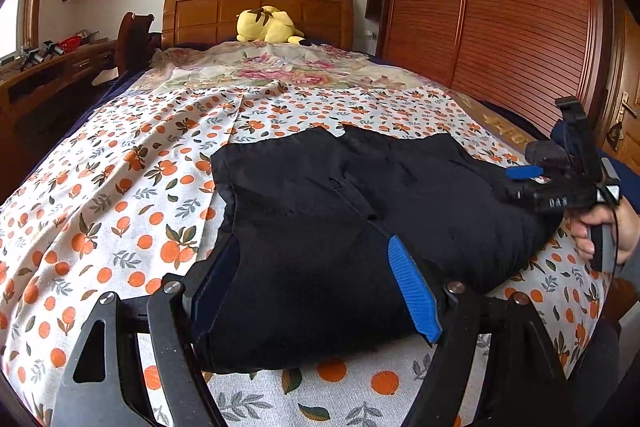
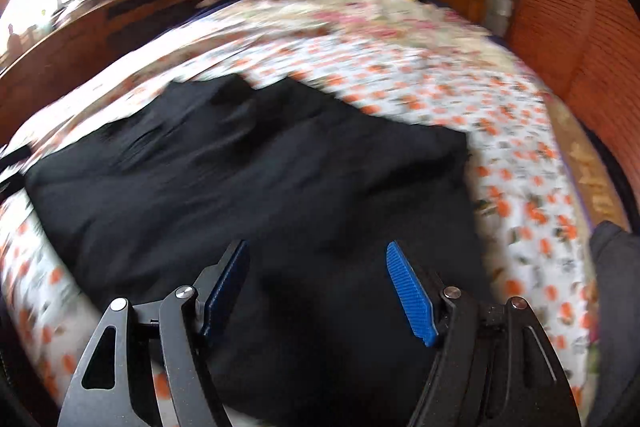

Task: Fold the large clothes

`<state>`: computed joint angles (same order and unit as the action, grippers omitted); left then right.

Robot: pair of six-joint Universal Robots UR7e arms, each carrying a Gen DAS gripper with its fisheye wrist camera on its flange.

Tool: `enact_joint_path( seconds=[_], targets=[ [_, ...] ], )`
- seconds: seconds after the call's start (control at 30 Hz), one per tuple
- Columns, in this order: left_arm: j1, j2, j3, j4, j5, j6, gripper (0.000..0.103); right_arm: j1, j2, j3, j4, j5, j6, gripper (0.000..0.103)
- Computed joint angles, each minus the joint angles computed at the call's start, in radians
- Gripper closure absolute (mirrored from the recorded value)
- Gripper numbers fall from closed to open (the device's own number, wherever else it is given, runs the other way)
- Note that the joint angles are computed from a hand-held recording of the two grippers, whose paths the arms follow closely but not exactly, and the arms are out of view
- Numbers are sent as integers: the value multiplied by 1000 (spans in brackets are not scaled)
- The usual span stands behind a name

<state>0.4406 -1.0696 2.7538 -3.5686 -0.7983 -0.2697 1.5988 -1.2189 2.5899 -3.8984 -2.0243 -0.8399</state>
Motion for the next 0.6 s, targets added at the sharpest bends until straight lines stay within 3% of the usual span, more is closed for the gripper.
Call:
enact_joint_path(
  seconds=[0.13,0.2,0.3,0.47,0.6],
  targets=[
    [-13,7,-1,13,-6,-14,26,25,29,38,-25,-1,-1,30],
    [-23,10,2,15,-5,-19,26,18,68,37,-55,-40,-5,30],
    [-33,11,5,17,-7,-26,26,-7,68,41,-21,-60,59,30],
    [-43,14,13,24,-7,-37,26,42,45,65,-43,-104,92,30],
    [-46,6,19,30,-2,-43,26,84,40,96,-90,-75,114,30]
  ],
)
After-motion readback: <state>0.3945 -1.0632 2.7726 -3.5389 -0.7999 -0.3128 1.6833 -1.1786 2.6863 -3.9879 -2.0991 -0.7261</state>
